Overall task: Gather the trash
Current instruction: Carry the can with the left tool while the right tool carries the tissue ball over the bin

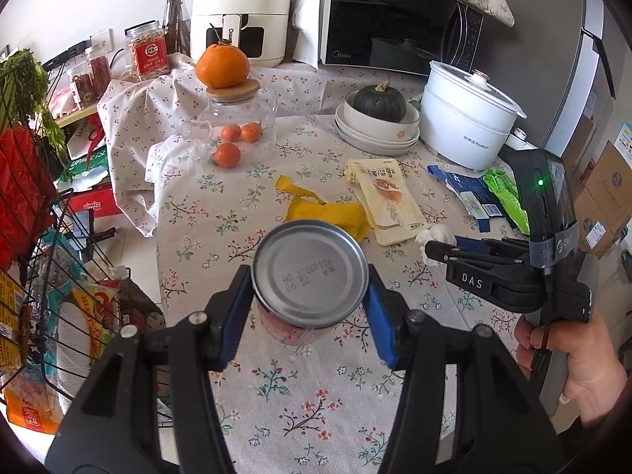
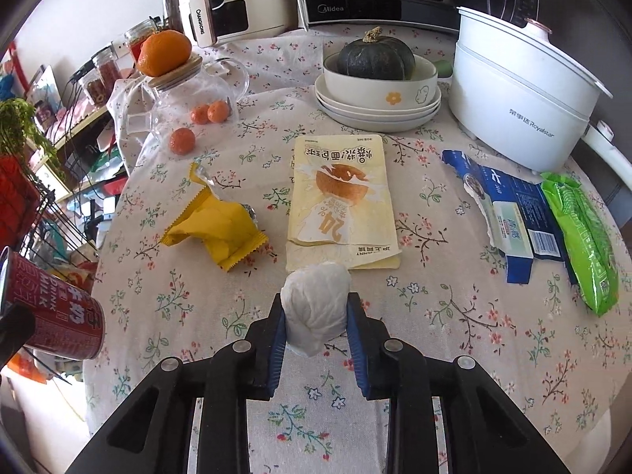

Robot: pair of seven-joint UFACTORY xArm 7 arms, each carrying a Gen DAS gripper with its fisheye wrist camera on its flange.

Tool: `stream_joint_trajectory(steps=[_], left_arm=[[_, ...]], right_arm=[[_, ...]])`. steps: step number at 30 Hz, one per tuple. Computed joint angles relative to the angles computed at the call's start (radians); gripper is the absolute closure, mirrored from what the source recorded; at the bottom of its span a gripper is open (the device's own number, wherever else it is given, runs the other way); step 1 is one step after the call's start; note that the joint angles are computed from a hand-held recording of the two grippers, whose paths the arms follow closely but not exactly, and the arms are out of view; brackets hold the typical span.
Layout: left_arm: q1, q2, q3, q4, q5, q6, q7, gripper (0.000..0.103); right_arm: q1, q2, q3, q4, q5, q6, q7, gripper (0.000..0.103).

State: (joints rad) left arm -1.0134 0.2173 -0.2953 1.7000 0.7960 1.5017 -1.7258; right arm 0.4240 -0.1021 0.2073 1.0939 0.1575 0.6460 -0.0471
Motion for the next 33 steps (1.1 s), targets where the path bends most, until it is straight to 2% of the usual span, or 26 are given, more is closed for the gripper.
stream_joint_trajectory(steps=[13,27,33], left_arm=[[-0.071,0.124,0.056,0.172,0.035,-0.010,0.071,0.047],[-0.170,0.307,0.173,0.432,0.010,-0.025,0.203,0.047],[-0.210,0.417,0.235,0.597,-0.028,-0.027,0.277,0.047]], right_arm=[[-0.056,-0.120,-0.050,-0.048,0.000,0.079,-0.057,0.074],[-0.144,-0.251,-0.118,-0.117,0.002,0.142,-0.141,0.074],[-0.189,-0.292,-0.151,-0.139,0.000,0.163,-0.175,0.074]])
